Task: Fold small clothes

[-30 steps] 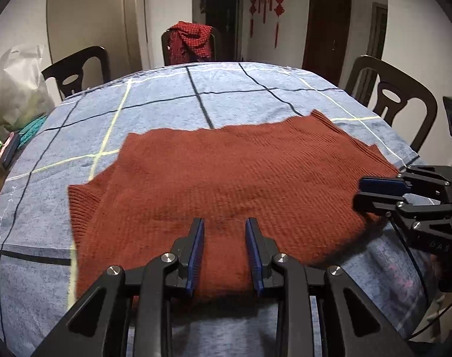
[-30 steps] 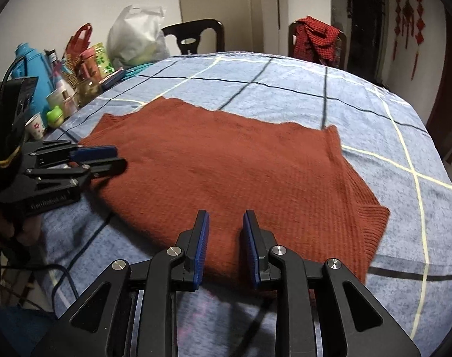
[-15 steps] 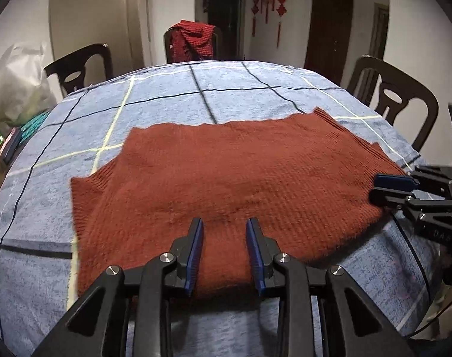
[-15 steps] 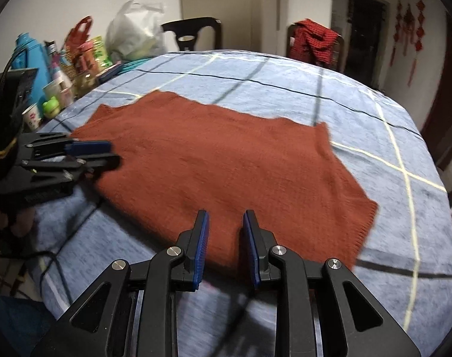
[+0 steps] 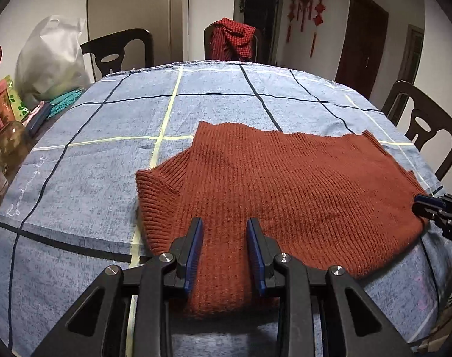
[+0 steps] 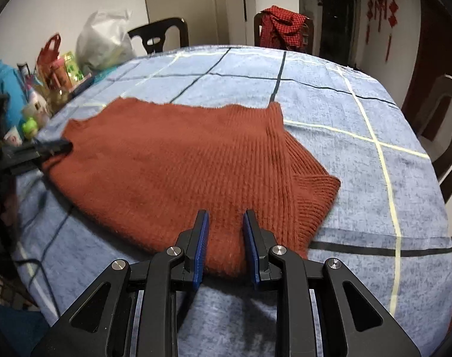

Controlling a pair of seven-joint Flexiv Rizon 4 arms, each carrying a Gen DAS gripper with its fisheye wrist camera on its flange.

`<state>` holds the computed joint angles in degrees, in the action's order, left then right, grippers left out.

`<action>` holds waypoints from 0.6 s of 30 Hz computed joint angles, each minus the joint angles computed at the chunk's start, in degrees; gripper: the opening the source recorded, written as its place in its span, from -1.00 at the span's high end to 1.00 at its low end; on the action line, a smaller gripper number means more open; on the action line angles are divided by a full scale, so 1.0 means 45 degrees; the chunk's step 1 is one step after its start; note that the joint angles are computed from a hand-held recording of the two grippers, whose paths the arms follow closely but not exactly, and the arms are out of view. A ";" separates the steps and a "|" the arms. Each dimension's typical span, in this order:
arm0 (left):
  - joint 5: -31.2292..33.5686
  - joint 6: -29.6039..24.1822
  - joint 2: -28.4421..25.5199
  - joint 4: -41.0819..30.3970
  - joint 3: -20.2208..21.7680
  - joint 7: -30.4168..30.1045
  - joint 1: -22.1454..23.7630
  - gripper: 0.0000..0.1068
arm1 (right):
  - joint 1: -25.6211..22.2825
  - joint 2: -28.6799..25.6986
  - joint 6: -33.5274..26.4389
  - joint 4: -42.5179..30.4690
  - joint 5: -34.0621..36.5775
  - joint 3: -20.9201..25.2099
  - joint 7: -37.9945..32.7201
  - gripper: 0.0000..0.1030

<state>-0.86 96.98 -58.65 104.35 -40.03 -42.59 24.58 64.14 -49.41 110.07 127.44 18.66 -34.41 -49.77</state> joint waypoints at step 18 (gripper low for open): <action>-0.1845 -0.1829 -0.0535 -0.1886 0.0190 -0.0476 -0.0319 0.14 | -0.2490 -0.0146 0.0029 -0.2872 -0.1695 0.2125 -0.1494 0.53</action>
